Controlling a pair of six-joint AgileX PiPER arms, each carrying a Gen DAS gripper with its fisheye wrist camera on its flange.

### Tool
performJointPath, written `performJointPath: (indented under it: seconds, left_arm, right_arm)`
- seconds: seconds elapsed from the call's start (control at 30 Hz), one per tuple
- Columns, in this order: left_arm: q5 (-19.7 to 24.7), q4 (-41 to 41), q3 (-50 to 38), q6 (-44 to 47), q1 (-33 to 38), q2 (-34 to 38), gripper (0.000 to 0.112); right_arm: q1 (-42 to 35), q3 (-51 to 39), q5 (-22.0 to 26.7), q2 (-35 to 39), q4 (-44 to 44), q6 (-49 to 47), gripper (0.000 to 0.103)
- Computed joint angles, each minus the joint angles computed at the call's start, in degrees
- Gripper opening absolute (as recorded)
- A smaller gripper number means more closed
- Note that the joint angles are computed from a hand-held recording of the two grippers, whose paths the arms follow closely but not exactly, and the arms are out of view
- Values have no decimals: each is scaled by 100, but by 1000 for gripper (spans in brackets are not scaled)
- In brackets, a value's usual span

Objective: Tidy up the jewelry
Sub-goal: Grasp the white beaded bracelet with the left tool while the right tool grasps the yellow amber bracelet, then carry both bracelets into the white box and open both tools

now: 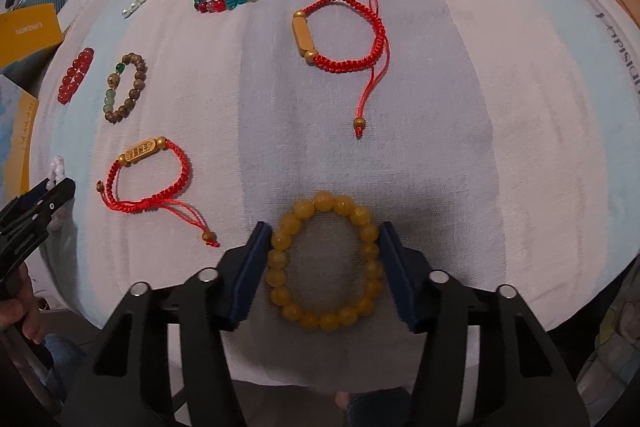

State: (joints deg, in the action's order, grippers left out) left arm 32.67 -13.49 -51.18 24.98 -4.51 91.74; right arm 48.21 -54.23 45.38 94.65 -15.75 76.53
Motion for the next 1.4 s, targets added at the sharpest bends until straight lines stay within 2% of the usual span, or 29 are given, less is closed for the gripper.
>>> performJointPath:
  seconds: [0.1, 0.23, 0.37, 0.57, 0.87, 1.4]
  left_arm:
    - [100, -19, 37, 10, -5, -77, 45]
    - [245, -122, 6, 175, 27, -102, 34]
    - [421, -380, 13, 469, 122, -142, 10]
    - [482, -436, 78, 520, 166, -276, 10]
    - [386, -279, 202, 400, 129, -381, 10]
    - [1040, -416, -51, 615, 404, -749, 11]
  right_arm:
    - [-34, 88, -130, -45, 39, -12, 41]
    - [-26, 136, -167, -200, 117, -25, 24]
    - [3, 194, -271, -290, 73, 102, 11]
    - [19, 188, -246, -391, -52, 240, 10]
    - [449, 71, -137, -343, -562, 915, 9]
    - [806, -182, 390, -615, -817, 1180, 9]
